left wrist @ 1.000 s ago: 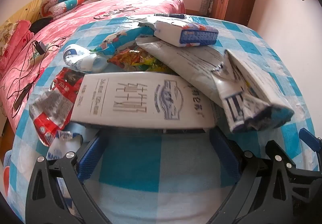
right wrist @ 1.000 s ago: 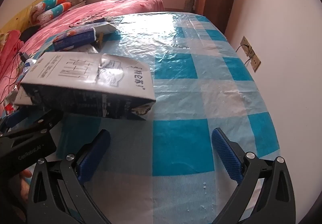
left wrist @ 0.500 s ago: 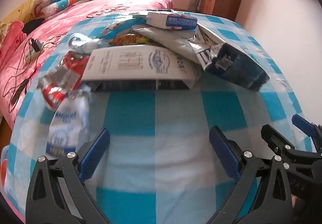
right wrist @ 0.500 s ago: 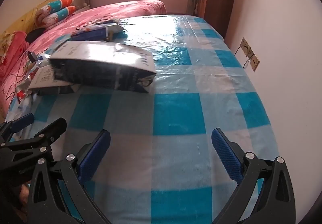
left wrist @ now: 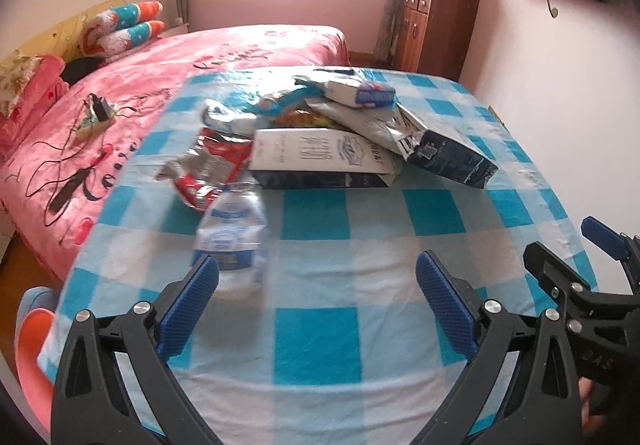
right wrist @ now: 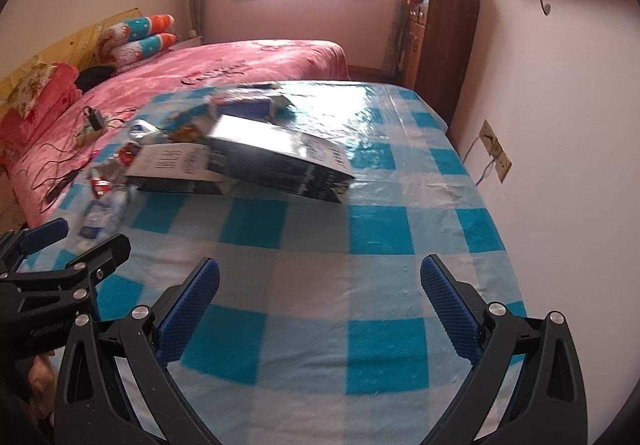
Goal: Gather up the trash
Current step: 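Move both grippers toward the trash pile on the checked table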
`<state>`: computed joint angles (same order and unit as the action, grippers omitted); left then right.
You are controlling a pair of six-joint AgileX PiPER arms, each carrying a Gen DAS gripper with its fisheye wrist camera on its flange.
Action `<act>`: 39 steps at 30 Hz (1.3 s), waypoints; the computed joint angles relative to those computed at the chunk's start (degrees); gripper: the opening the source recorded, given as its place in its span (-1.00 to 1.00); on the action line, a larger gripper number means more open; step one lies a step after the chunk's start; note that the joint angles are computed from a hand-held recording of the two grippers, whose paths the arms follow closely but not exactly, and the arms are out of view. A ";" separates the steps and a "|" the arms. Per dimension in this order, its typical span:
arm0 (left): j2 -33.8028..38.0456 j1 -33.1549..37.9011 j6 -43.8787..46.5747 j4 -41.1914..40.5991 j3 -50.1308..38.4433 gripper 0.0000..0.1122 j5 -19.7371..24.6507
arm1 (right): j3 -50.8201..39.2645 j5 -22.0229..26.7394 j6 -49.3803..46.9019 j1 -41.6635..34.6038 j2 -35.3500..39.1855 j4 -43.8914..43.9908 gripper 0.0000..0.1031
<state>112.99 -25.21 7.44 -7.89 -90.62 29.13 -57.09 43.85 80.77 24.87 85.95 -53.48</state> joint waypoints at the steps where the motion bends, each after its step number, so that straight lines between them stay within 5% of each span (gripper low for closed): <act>1: -0.74 0.64 0.84 -0.71 0.72 0.77 -0.22 | 0.00 1.21 1.39 1.38 -0.42 -0.91 0.92; 23: -12.67 7.73 17.29 -14.85 15.72 0.77 -7.50 | 0.69 15.58 13.07 18.35 -2.63 -10.67 0.92; 29: -14.60 9.88 24.39 -20.40 18.22 0.77 -8.04 | 1.73 15.73 12.26 19.28 -2.82 -8.41 0.92; 37: -13.06 17.35 45.62 -39.67 16.52 0.77 -0.79 | 1.64 18.51 7.47 19.20 -4.00 -3.17 0.93; 39: -11.56 18.27 45.64 -38.84 14.31 0.77 1.22 | 1.10 18.30 6.34 17.80 -4.19 -2.60 0.93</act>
